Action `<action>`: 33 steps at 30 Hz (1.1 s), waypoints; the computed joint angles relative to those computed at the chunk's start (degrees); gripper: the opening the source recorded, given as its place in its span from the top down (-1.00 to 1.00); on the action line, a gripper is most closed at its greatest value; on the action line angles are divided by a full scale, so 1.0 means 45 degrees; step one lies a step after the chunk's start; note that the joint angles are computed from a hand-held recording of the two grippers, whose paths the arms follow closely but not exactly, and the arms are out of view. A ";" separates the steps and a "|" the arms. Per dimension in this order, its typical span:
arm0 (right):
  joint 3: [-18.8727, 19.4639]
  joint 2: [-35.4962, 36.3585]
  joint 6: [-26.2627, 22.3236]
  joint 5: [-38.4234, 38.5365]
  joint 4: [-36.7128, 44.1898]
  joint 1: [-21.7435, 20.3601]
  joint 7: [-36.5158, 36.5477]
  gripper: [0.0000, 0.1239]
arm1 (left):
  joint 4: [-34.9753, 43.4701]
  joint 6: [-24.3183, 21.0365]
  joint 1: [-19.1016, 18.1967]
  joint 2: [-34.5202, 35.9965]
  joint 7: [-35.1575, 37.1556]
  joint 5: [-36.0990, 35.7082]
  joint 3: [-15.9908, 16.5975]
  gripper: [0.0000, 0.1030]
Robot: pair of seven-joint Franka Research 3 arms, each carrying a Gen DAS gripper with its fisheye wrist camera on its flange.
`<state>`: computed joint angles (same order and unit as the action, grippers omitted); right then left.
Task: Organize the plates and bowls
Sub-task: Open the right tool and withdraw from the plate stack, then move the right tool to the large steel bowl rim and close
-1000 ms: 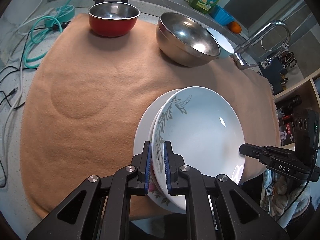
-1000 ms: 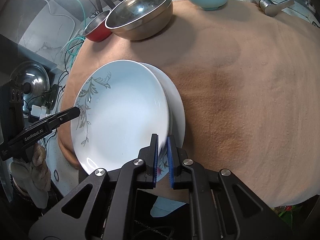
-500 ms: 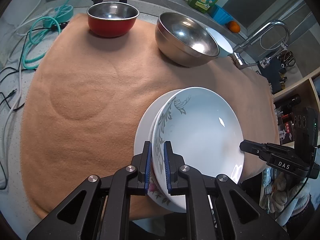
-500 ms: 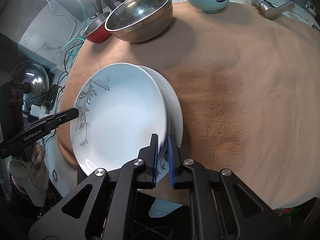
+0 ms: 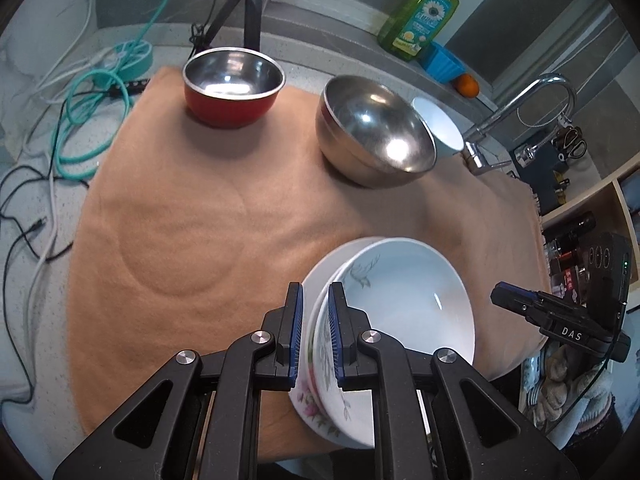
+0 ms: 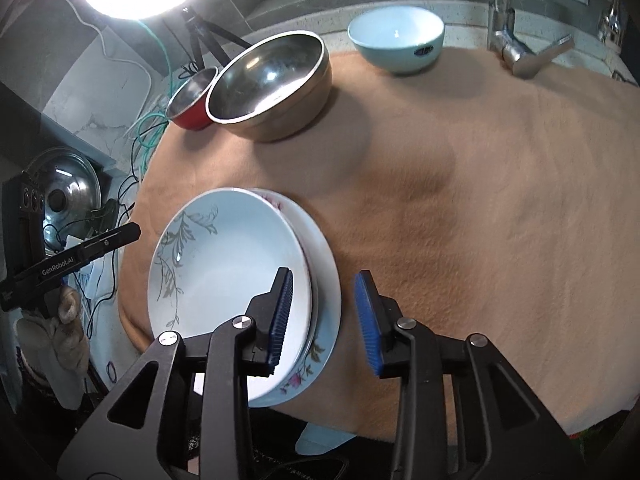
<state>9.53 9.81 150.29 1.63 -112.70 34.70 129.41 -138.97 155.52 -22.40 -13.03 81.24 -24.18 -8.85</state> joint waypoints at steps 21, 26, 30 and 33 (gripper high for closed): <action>-0.1084 0.1278 0.0368 -0.2286 0.2072 -0.0426 0.0491 0.29 | 0.3343 0.0507 0.1265 0.2986 -0.0888 0.1154 -0.0890 0.61; -0.0881 0.1874 0.0333 -0.1164 0.2852 -0.0886 -0.0904 0.29 | 0.4279 0.0602 0.1670 0.3843 -0.1378 0.1157 -0.1136 0.61; -0.0692 0.2440 0.0163 0.0078 0.3613 -0.1248 -0.2074 0.29 | 0.4895 0.0438 0.1983 0.4458 -0.1745 0.1183 -0.1333 0.61; -0.0533 0.3005 -0.0175 0.1102 0.4388 -0.1505 -0.2881 0.37 | 0.5329 0.0257 0.2189 0.4894 -0.2162 0.1282 -0.1435 0.61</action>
<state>7.13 23.34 149.50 6.59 -92.96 27.92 116.44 -114.99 156.68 -12.54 8.99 71.52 -18.41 -15.30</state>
